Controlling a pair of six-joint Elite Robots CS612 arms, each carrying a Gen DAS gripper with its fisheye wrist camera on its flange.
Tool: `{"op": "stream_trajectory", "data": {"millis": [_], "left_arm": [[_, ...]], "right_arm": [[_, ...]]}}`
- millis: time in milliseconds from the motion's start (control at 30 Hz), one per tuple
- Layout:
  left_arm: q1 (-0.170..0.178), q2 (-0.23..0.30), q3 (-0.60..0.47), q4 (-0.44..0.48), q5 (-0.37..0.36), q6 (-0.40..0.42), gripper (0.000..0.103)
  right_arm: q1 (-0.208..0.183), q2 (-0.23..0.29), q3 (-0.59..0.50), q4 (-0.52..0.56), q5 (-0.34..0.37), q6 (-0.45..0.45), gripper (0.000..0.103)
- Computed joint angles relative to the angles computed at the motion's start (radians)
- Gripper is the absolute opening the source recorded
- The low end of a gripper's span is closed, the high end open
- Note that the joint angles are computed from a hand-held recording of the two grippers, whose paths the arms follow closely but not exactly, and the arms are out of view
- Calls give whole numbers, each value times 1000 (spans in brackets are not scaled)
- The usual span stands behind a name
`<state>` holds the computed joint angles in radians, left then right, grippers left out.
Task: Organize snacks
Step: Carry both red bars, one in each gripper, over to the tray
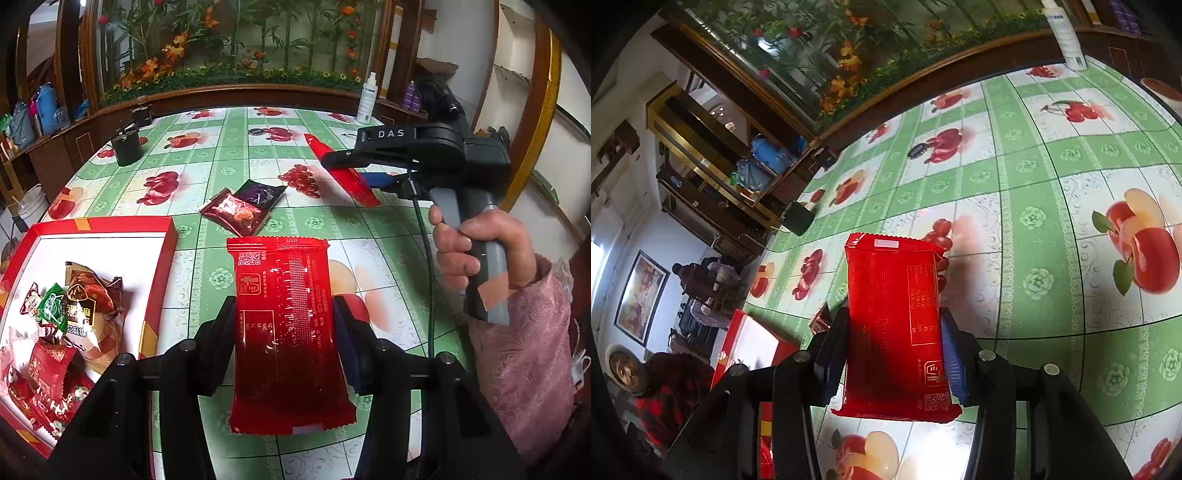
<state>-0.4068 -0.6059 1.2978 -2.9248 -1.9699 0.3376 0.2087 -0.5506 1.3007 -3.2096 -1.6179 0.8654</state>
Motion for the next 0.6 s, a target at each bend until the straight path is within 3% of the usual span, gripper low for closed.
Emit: {"op": "stream_trajectory", "data": {"millis": [600], "left_arm": [[26, 23, -22, -112, 71, -59, 48]], "right_arm": [[24, 24, -56, 31, -37, -118, 47]]}}
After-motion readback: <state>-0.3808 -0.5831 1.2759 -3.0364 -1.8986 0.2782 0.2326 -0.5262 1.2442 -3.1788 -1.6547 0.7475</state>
